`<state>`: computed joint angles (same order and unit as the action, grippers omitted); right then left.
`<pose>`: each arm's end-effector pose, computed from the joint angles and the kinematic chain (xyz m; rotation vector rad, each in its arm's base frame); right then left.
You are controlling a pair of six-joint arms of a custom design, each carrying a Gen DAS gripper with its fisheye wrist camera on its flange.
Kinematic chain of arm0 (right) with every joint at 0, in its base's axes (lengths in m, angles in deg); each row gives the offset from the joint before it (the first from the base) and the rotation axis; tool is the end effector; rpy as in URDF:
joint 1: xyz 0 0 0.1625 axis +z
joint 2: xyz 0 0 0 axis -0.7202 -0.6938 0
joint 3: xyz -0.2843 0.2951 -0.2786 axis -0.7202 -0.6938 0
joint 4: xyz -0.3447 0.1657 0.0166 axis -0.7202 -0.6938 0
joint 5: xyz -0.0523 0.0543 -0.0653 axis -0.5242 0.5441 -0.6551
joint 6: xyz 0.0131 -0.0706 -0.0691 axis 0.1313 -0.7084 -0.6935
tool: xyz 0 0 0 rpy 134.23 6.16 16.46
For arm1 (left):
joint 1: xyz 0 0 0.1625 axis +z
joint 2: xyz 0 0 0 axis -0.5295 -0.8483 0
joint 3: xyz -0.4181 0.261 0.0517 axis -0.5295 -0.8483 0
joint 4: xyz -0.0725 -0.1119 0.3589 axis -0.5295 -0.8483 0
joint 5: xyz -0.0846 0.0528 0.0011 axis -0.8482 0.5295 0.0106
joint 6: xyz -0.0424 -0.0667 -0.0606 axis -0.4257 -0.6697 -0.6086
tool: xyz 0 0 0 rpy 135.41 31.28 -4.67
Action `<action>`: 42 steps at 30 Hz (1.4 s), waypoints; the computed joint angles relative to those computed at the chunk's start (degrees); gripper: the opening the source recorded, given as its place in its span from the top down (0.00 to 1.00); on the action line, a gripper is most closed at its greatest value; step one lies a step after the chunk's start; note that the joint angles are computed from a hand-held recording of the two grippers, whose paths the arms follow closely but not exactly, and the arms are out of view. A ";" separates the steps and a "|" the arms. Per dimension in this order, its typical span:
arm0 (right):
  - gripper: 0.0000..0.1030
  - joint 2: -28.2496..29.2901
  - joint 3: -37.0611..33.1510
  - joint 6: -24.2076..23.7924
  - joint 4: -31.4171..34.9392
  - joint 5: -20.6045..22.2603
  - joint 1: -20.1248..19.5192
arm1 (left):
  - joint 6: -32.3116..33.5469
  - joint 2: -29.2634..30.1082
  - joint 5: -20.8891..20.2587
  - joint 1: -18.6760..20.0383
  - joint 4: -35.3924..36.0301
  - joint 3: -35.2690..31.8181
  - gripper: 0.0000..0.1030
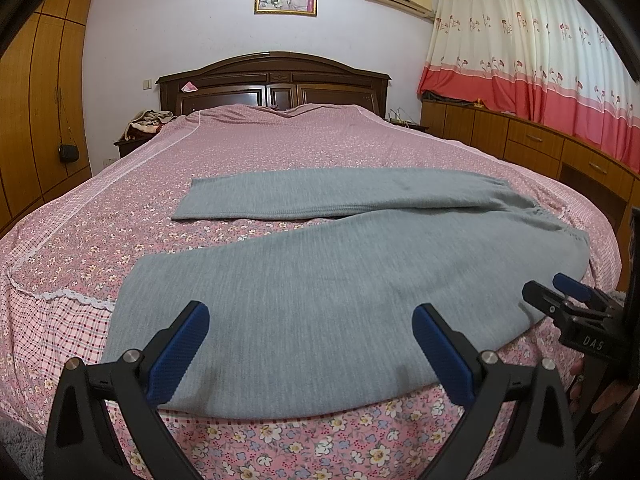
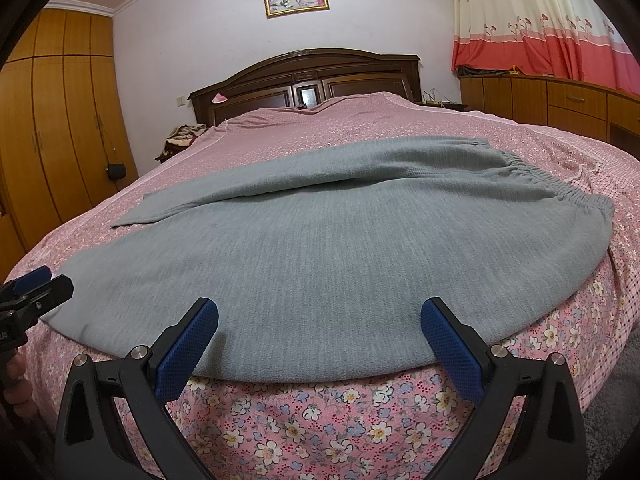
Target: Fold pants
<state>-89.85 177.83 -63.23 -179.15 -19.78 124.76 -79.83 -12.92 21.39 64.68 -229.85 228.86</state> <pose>0.0488 -0.4677 0.2270 0.8226 -2.4179 1.0841 -0.1790 -0.3871 0.0322 0.2929 2.0299 -1.2477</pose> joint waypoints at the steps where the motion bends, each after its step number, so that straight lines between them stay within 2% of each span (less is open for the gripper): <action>1: 0.00 -0.04 -0.04 -0.01 0.11 -0.03 0.00 | 0.00 -0.01 -0.01 -0.01 0.02 0.01 0.00; 6: 0.00 -0.32 -0.21 0.48 0.93 -0.41 0.19 | 0.06 0.02 0.03 -0.01 -0.08 0.00 0.00; 9: 0.00 -1.90 -1.61 3.05 5.15 -1.88 1.47 | 0.54 -0.17 0.10 -0.06 -0.03 -0.19 0.00; 11: 0.00 -3.25 -2.73 4.35 7.74 -1.33 2.27 | 2.54 -0.87 -0.22 0.23 -0.27 -0.85 0.00; 15: 0.00 -5.03 -6.03 4.62 12.51 -2.47 5.45 | 11.24 -2.97 -2.17 1.82 -3.06 -3.64 0.00; 17: 0.00 -6.45 -8.61 4.12 17.41 -2.71 7.18 | 15.02 -5.30 -4.78 3.50 -2.30 -5.32 0.00; 19: 0.00 -8.04 -12.16 3.05 24.55 -4.06 9.17 | 19.46 -7.33 -5.73 5.04 -0.63 -7.80 0.00; 23: 0.00 -9.98 -21.17 -3.17 39.53 -6.50 12.79 | 29.47 -10.35 -7.73 7.82 1.38 -12.48 0.00; 25: 0.00 -9.91 -25.62 -9.67 45.58 -7.42 13.91 | 34.76 -11.73 -9.37 9.50 3.23 -15.24 0.00; 29: 0.00 -7.19 -34.15 -24.33 55.51 -12.66 15.50 | 40.48 -14.59 -12.08 13.26 13.87 -21.43 0.00; 33: 0.00 -3.01 -43.73 -32.10 68.91 -18.41 16.03 | 44.61 -17.09 -17.16 17.20 28.03 -27.74 0.00; 34: 0.00 -2.01 -46.01 -33.75 72.22 -18.95 15.92 | 46.38 -16.96 -17.79 17.90 29.54 -29.20 0.00; 36: 0.00 0.03 -50.00 -34.82 76.89 -20.84 15.77 | 52.97 -15.92 -18.37 19.36 30.16 -32.64 0.00; 38: 0.00 3.05 -56.18 -32.92 83.49 -23.11 15.97 | 57.94 -14.60 -17.62 20.49 31.65 -36.40 0.00; 42: 0.02 9.45 -68.47 -30.38 94.17 -26.23 16.26 | 61.76 -14.15 -20.60 23.52 42.13 -43.43 0.00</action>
<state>-80.41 109.36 -93.61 -84.98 -46.01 141.01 -18.06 -27.07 0.79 88.20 -187.71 185.43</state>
